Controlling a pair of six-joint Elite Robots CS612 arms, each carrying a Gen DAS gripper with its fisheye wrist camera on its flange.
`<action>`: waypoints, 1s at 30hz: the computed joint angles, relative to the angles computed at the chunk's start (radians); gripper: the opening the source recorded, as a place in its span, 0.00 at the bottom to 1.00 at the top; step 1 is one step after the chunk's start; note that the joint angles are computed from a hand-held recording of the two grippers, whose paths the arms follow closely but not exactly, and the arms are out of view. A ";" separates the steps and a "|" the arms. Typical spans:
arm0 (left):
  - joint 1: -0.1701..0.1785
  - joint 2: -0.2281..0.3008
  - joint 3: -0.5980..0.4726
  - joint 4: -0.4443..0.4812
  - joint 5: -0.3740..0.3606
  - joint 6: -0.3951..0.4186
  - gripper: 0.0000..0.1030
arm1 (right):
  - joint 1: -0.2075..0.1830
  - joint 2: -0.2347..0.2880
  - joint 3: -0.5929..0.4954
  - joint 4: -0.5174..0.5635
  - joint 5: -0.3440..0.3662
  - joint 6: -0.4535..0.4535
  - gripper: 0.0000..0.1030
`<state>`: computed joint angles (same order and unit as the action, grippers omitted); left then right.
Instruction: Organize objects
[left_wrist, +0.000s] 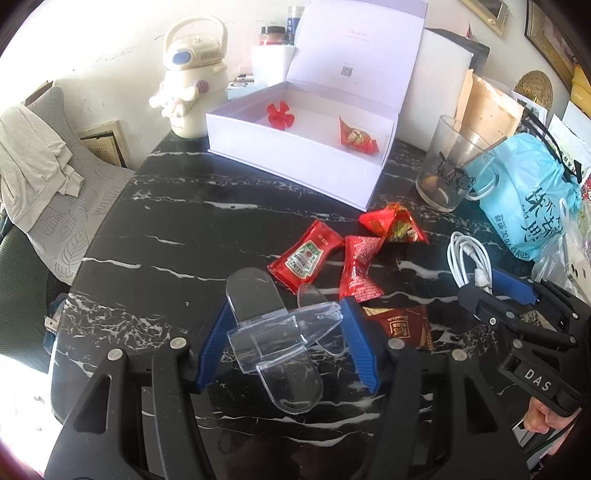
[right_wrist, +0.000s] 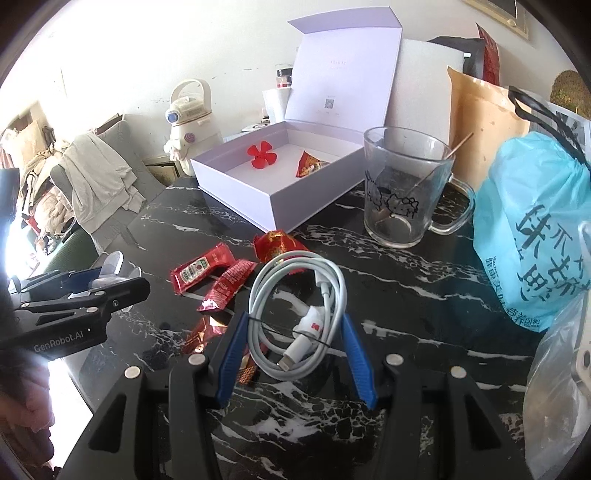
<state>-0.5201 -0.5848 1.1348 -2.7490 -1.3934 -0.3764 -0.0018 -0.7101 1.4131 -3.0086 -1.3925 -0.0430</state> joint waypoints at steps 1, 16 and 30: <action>0.000 -0.003 0.003 -0.005 0.003 0.001 0.56 | 0.000 -0.003 0.002 -0.006 0.003 -0.004 0.51; -0.006 -0.035 0.012 -0.038 0.083 0.014 0.56 | 0.002 -0.024 -0.017 -0.037 0.052 -0.091 0.51; 0.011 0.005 -0.078 0.012 0.068 0.041 0.56 | 0.003 0.027 -0.132 0.051 0.093 -0.104 0.51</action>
<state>-0.5094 -0.5799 1.0569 -2.7369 -1.3253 -0.3356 0.0011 -0.6826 1.2815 -2.9580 -1.2998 -0.1472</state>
